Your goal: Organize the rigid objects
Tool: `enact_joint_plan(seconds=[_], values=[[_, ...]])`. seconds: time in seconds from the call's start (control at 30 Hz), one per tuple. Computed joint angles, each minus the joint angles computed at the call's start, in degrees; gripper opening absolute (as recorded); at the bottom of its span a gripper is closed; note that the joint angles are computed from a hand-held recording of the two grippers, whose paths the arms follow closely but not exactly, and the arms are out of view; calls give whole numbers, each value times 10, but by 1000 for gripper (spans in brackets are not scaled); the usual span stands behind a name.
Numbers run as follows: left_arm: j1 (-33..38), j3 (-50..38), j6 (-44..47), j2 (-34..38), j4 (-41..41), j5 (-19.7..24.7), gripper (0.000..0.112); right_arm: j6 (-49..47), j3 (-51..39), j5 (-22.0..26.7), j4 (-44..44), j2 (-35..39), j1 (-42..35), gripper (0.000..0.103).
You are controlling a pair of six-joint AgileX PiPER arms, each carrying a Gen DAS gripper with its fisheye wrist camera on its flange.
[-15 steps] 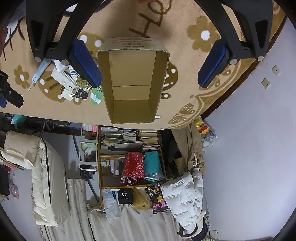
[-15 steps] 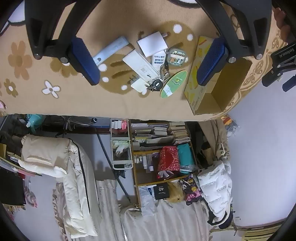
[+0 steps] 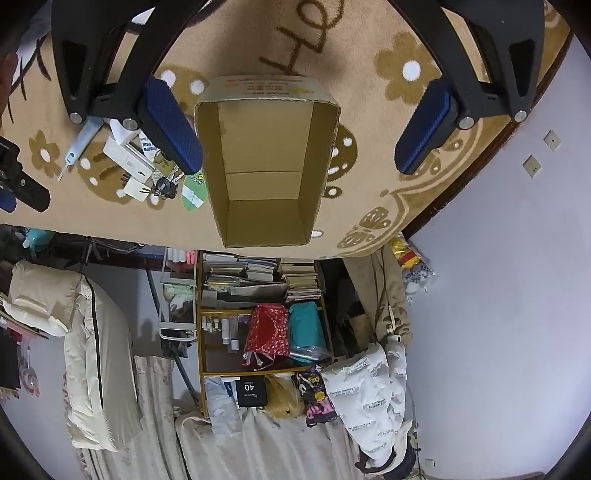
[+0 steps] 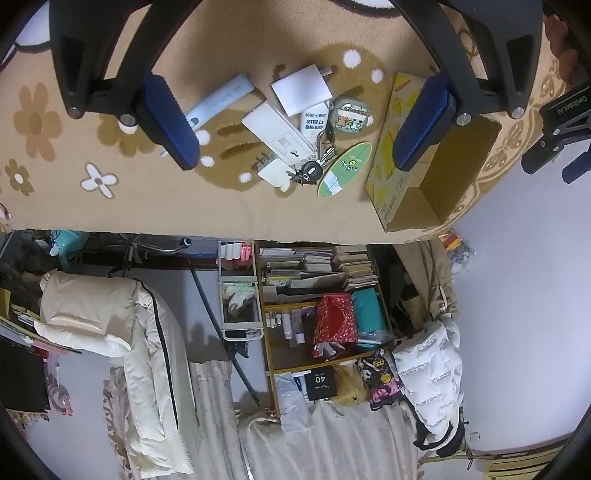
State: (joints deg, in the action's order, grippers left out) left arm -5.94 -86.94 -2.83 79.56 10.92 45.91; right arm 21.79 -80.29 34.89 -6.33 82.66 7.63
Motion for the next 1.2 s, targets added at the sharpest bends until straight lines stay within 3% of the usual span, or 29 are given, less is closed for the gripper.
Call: enact_joint_plan(seconds=[1.2], values=[[19, -11, 35, 12, -41, 9, 103, 1, 19, -18, 0, 4, 5, 103]])
